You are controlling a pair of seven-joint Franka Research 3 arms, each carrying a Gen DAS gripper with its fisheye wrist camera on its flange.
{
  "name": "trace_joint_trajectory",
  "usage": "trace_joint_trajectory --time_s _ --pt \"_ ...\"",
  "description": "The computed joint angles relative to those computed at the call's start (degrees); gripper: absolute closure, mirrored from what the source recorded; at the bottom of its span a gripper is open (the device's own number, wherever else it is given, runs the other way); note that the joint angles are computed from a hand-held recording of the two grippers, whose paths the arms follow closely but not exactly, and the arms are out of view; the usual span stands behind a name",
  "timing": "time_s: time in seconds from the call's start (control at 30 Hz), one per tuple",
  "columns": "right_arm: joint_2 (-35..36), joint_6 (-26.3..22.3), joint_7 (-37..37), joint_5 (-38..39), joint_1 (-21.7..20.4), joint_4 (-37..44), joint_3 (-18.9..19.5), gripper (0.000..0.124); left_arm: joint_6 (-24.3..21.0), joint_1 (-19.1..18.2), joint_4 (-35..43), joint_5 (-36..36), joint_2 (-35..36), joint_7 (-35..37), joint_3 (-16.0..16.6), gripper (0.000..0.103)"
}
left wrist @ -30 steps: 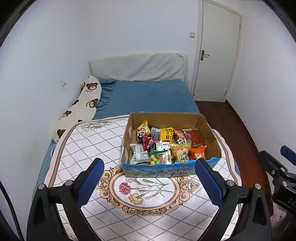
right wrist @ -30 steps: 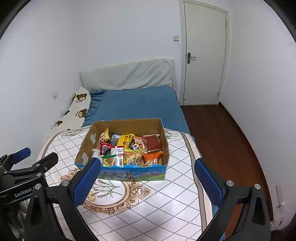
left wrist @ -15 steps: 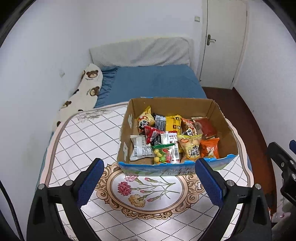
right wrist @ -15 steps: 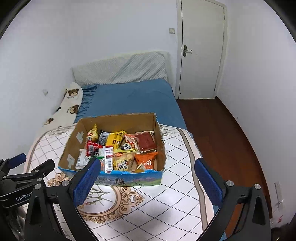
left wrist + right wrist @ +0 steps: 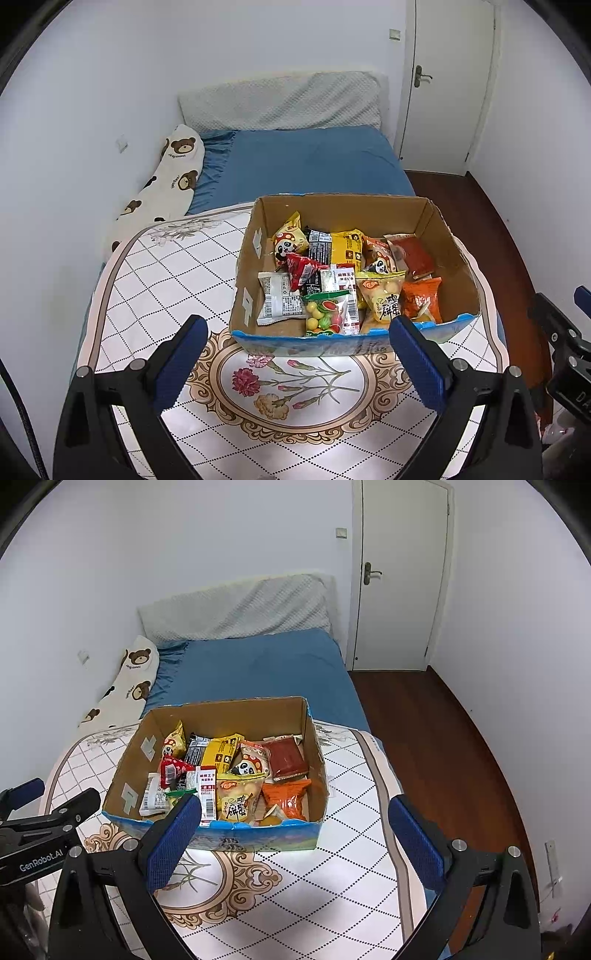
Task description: Organize snacks
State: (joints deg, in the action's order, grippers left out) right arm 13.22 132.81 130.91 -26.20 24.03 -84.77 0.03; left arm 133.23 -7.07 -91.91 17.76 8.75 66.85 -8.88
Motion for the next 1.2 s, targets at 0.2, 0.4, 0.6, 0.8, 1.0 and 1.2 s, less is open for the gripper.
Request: trace_joint_trajectory --time_s 0.2,0.4,0.6,0.8,1.0,1.2 --pt "0.05 -0.28 -0.21 0.27 0.07 0.03 0.02 0.021 0.03 -0.14 -0.24 0.21 -0.19 0.00 -0.11 0.002" --pt "0.02 -0.34 -0.17 0.24 0.03 0.03 0.02 0.021 -0.10 -0.21 -0.33 0.06 -0.34 0.26 -0.18 0.002" --pt "-0.34 -0.41 0.00 0.21 0.09 -0.35 0.07 0.021 -0.34 -0.23 -0.68 -0.17 -0.61 0.60 -0.25 0.002" --pt "-0.55 -0.35 0.52 -0.29 0.13 -0.52 0.18 0.021 0.06 -0.17 -1.13 -0.16 -0.93 0.60 -0.21 0.002" --pt "-0.86 -0.54 0.84 -0.72 0.18 -0.64 0.30 0.021 0.08 -0.19 -1.49 0.37 -1.47 0.08 -0.17 0.002" --pt "-1.18 -0.83 0.96 -0.79 0.20 -0.98 0.51 0.021 -0.18 -0.17 -1.65 0.30 -1.75 0.22 -0.25 0.002"
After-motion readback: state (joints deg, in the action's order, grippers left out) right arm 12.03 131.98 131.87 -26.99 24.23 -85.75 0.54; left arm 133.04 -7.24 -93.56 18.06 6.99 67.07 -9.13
